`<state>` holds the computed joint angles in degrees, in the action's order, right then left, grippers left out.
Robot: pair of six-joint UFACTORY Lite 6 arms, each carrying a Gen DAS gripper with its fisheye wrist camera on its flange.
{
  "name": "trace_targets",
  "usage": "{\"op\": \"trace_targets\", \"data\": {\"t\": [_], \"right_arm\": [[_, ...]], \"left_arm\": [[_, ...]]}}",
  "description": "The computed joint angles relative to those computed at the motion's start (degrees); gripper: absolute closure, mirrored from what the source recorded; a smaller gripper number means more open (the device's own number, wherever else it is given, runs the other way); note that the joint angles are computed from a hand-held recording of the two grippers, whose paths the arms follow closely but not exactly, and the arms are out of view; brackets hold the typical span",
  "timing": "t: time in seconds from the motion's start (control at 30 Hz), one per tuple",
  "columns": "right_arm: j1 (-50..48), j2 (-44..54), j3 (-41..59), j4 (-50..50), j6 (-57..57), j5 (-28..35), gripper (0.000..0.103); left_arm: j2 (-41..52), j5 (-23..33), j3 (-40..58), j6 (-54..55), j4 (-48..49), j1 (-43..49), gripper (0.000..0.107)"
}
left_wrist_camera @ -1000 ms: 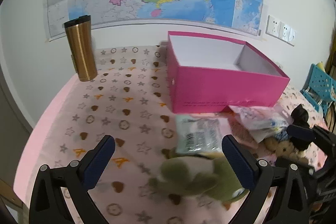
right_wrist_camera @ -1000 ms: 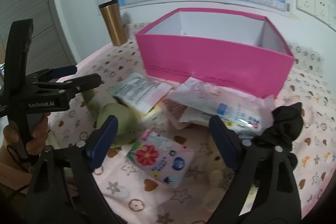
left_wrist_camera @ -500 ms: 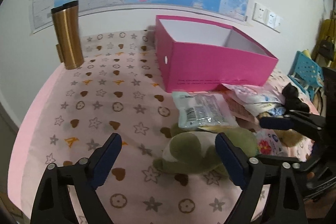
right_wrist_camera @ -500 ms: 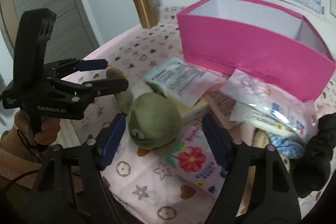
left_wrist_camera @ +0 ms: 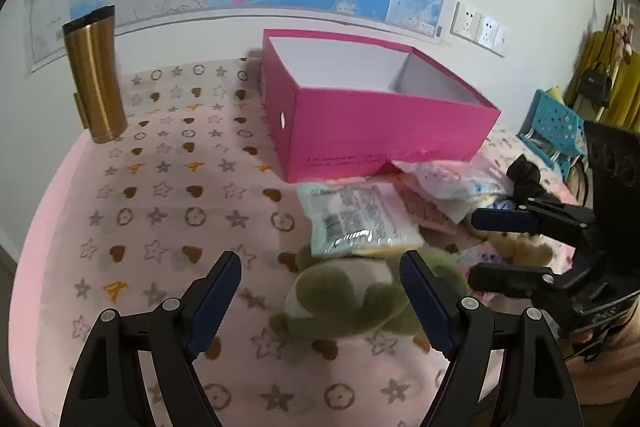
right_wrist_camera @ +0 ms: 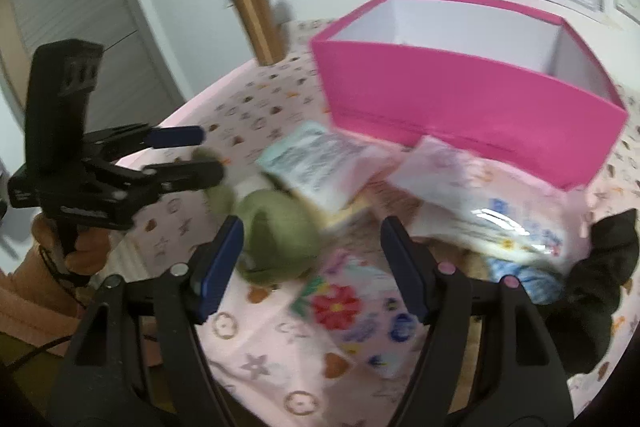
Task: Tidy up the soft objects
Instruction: 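Grasp the white cotton-swab bag with the left gripper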
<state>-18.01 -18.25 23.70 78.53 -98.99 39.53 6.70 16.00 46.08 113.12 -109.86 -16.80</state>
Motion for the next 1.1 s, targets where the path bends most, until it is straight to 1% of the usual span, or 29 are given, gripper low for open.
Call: {"op": "trace_targets", "data": {"t": [0.1,0.23,0.27,0.33,0.4,0.47,0.57,0.63,0.7,0.8,0.97,1.03,1.1], "right_arm": [[-4.04,3.29,2.88,-0.98,1.62,0.47,0.030],[-6.33,5.95,5.28,-1.97,2.42,3.14,0.035],[-6.01,6.11,5.52,-2.15,2.50,3.37,0.035],[-4.32,6.27,5.56,-1.64,1.90,2.06,0.036],[-3.26,7.51,6.16,-1.25,1.34,1.85,0.037],[-2.74,9.52,6.88,-1.05,1.11,2.02,0.038],[-3.04,11.22,7.59,-0.80,1.32,0.58,0.041],[-5.75,11.41,8.01,-1.88,1.83,1.67,0.044],[-8.70,10.53,7.88,-2.63,1.62,3.08,0.044],[-12.61,10.20,8.36,-4.60,2.13,3.19,0.044],[-18.01,11.59,10.62,-7.98,4.31,3.44,0.044],[-19.61,11.95,11.43,-8.17,5.15,3.50,0.044],[-20.05,13.41,13.04,-9.01,7.47,1.49,0.044]], "left_arm": [[0.17,-3.27,2.35,4.28,-4.10,-2.96,0.024],[4.61,-3.43,8.02,-4.51,6.01,-4.53,0.024],[6.34,-3.86,9.90,-9.24,10.72,-4.60,0.024],[9.89,-2.60,13.55,-19.48,20.77,-3.62,0.024],[12.18,-1.12,15.65,-24.24,25.33,-2.75,0.024],[13.53,-1.52,16.70,-26.27,27.11,-2.72,0.024],[14.70,-1.32,17.71,-29.43,30.15,-2.66,0.024],[14.55,-1.68,17.78,-31.20,31.75,-3.16,0.024],[13.62,-0.66,17.58,-30.50,31.06,-3.42,0.024],[12.52,0.26,18.26,-30.74,31.49,-4.86,0.024],[15.69,2.43,24.16,-41.00,41.34,-9.41,0.024],[18.71,2.82,28.01,-48.19,48.33,-11.84,0.024],[22.21,3.90,32.34,-55.12,54.84,-13.66,0.024]]}}
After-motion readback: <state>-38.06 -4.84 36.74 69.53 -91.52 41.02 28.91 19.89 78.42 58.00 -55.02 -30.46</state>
